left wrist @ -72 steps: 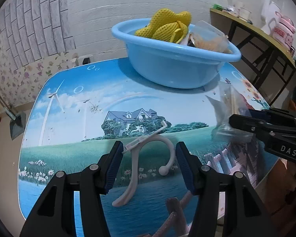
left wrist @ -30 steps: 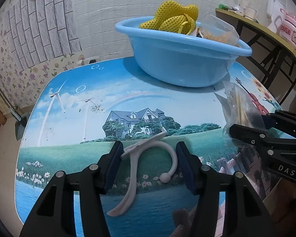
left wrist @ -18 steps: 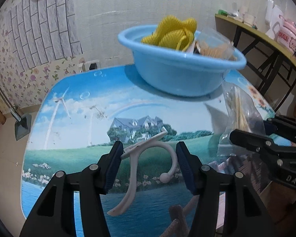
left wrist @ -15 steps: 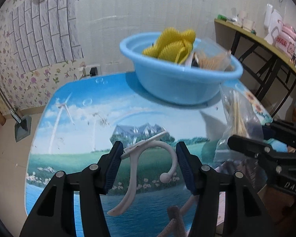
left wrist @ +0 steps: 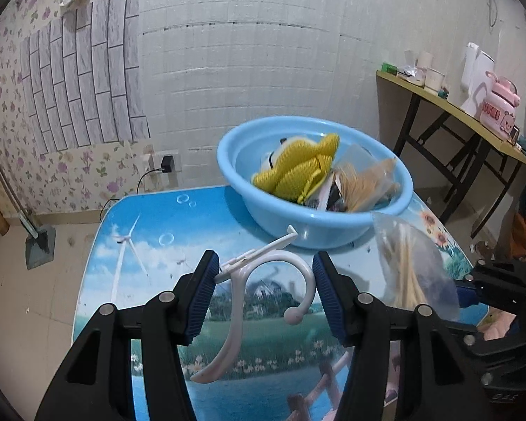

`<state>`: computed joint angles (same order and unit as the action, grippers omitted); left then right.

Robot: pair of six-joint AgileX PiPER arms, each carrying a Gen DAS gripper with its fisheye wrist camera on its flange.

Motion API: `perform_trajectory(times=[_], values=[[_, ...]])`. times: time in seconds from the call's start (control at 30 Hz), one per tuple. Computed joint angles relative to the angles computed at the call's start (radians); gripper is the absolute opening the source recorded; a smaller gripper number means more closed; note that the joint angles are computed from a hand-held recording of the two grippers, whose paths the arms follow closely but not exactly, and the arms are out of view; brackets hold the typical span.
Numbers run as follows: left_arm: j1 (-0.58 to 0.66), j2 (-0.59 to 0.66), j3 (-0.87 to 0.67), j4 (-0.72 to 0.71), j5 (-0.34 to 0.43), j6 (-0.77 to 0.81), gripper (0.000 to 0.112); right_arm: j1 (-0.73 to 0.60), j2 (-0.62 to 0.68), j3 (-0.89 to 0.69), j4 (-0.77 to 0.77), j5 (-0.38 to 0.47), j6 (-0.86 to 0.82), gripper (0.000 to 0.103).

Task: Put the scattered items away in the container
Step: 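Lower the hook and swab bag into the basin and open both grippers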

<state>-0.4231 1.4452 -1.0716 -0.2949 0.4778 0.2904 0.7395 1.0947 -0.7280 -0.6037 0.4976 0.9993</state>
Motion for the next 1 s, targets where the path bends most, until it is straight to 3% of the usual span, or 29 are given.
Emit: perform_trajectory(times=[0.27,0.57,0.83,1.0], values=[[-0.032,0.055,-0.102,0.025,0.013,-0.034,0.055,-0.124,-0.043,-0.026,0.055,-0.034,-0.104,0.028],[-0.074,0.190,-0.285,0.044,0.042,-0.050,0.055,-0.383,-0.017,-0.064,0.261,-0.131,-0.389,0.028],[-0.100,0.357,-0.539,0.085,0.079,-0.084,0.055,-0.593,0.127,-0.172,0.619,-0.210,-0.803,0.028],[-0.099,0.502,-0.746,0.129,0.154,-0.112,0.056,-0.661,0.227,-0.246,0.794,-0.234,-0.996,0.028]])
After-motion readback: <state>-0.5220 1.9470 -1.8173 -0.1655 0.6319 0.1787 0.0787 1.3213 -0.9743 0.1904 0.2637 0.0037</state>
